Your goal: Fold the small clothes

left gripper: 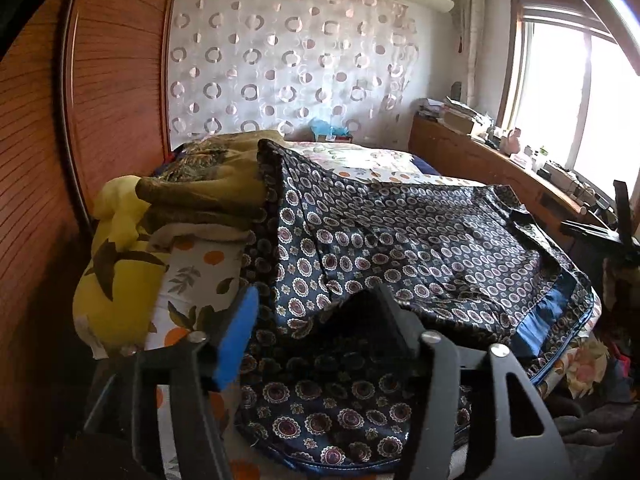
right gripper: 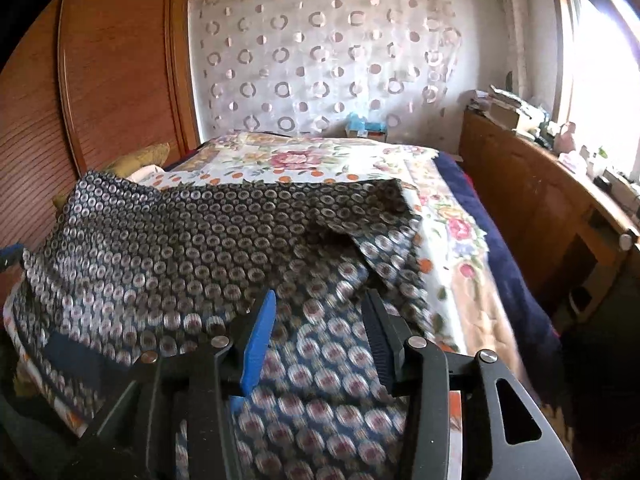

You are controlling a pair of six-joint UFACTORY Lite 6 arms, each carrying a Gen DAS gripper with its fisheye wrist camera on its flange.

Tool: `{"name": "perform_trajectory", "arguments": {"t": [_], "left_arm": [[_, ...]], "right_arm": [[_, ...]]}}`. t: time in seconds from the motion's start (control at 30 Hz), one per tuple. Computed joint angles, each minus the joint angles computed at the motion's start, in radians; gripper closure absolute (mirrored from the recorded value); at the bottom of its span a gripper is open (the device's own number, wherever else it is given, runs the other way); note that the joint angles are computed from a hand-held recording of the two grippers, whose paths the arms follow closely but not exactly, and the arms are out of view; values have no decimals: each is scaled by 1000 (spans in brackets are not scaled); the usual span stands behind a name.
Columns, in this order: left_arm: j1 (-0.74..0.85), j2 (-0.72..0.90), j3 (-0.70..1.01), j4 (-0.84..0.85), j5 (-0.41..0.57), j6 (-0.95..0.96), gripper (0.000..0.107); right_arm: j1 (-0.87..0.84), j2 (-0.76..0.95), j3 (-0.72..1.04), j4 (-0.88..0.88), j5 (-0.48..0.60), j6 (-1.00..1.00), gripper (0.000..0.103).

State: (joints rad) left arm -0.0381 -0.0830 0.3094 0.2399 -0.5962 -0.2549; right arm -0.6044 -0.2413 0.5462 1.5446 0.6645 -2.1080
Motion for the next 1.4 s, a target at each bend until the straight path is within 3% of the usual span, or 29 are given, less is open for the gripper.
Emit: {"name": "perform_trajectory", "arguments": {"t": [0.27,0.4,0.47,0.5,0.53,0.7,0.8,1.07,1.2,1.4], "left_arm": [[-11,28,-4,-19,-16,2,43],[-20,34,-8,-28,-15,6,43],[-23,35,-10,-26,-19,4,43],[-28,37,-7,-28,-16,4,43],[-33,40,-5,-32,-14,5,43],[-48,54,0,-43,-21,6,43],[-59,59,5,-59,-16,18,43],[-66,71,17,-75,-12,22,43],[-60,84,31,-99,-1,43,43],[-39,93,39,-111,5,59,43]], "right_arm": [[346,262,200,172,-317,-48,57],[423,349,242,348,-444,-212,57],[390,350,233,315,-405,-192,73],[384,350,234,313,-402,-188,94],[370,338,223,338,-394,-214,100],[170,165,61,331,-209,-234,101],[11,68,-33,206,-99,-145,101],[-258,-67,-160,3,1,-92,101],[-324,-84,-137,-38,43,-80,65],[-232,61,16,37,-10,-60,61]]}}
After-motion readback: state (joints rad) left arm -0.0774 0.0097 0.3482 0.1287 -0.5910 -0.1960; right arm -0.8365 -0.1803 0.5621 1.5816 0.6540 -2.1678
